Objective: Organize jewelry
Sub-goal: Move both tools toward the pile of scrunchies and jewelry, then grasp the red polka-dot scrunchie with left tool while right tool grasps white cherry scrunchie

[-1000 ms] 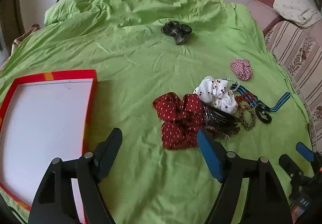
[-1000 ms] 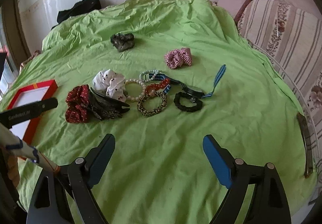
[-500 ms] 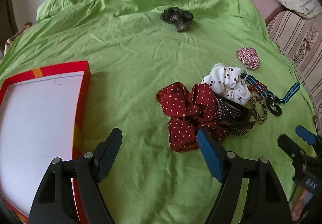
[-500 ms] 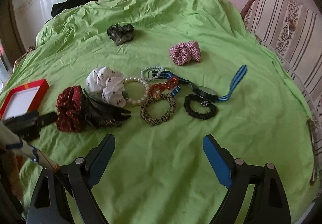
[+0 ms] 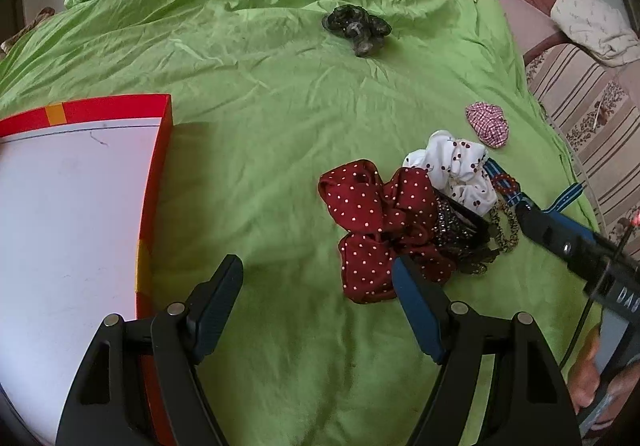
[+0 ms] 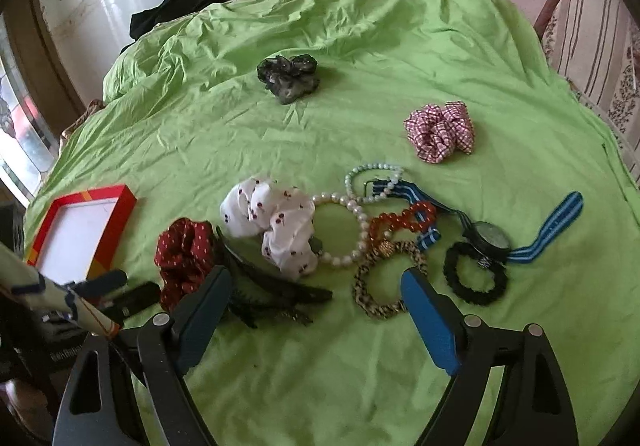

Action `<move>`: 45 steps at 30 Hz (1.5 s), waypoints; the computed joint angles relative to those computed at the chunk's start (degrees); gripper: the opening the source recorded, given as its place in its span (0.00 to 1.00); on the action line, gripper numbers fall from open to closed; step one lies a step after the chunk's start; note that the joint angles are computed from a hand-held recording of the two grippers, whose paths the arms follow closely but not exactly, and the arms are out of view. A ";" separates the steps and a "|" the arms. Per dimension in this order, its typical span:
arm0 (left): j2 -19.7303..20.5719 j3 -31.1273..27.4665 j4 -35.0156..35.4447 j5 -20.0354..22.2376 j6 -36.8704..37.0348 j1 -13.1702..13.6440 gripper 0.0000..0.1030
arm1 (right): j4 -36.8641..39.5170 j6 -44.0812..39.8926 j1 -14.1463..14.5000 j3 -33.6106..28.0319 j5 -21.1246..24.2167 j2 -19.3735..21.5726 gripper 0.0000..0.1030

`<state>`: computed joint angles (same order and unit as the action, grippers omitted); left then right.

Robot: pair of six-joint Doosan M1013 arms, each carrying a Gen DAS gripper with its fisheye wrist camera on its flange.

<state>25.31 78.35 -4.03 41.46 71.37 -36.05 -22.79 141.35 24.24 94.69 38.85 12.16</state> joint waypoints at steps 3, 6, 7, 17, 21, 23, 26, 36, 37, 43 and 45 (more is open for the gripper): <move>0.08 -0.10 -0.01 0.01 0.04 0.02 0.74 | -0.02 0.38 -0.13 -0.31 0.08 0.33 0.88; 0.20 -0.26 0.24 0.22 -0.22 0.01 0.74 | 0.94 0.26 -0.38 -0.33 0.06 0.50 0.88; 0.25 -0.33 0.45 0.32 -0.41 -0.03 0.74 | 1.28 0.13 -0.51 -0.25 -0.01 0.52 0.88; -0.50 0.65 -4.92 -1.73 3.21 0.96 0.74 | 1.88 -0.05 -0.73 0.30 -0.64 0.46 0.88; -2.47 3.64 -21.70 -7.24 15.23 2.94 0.74 | 2.07 -0.11 -0.89 0.49 -1.47 -0.08 0.87; -2.86 4.17 -26.36 -8.11 19.01 3.24 0.74 | 3.36 -0.92 -1.18 0.57 -2.14 -0.33 0.88; -2.34 3.49 -26.20 -6.64 19.79 2.83 0.74 | 5.82 -3.04 -1.72 0.22 -2.93 -0.17 0.88; 2.26 -0.81 -25.48 -0.89 20.44 1.63 0.57 | 14.75 -11.48 -3.60 -3.70 -2.01 4.07 0.79; 2.62 -1.08 -24.85 -0.55 19.88 1.49 0.49 | 15.18 -11.87 -3.69 -4.08 -1.61 4.51 0.75; 2.39 -1.27 -26.17 -0.39 19.03 1.84 0.11 | 22.70 -17.19 -4.75 -5.45 0.33 6.00 0.16; 1.18 -0.41 -28.00 -1.68 20.34 2.16 0.10 | 20.79 -15.62 -4.23 -5.23 -0.23 5.17 0.12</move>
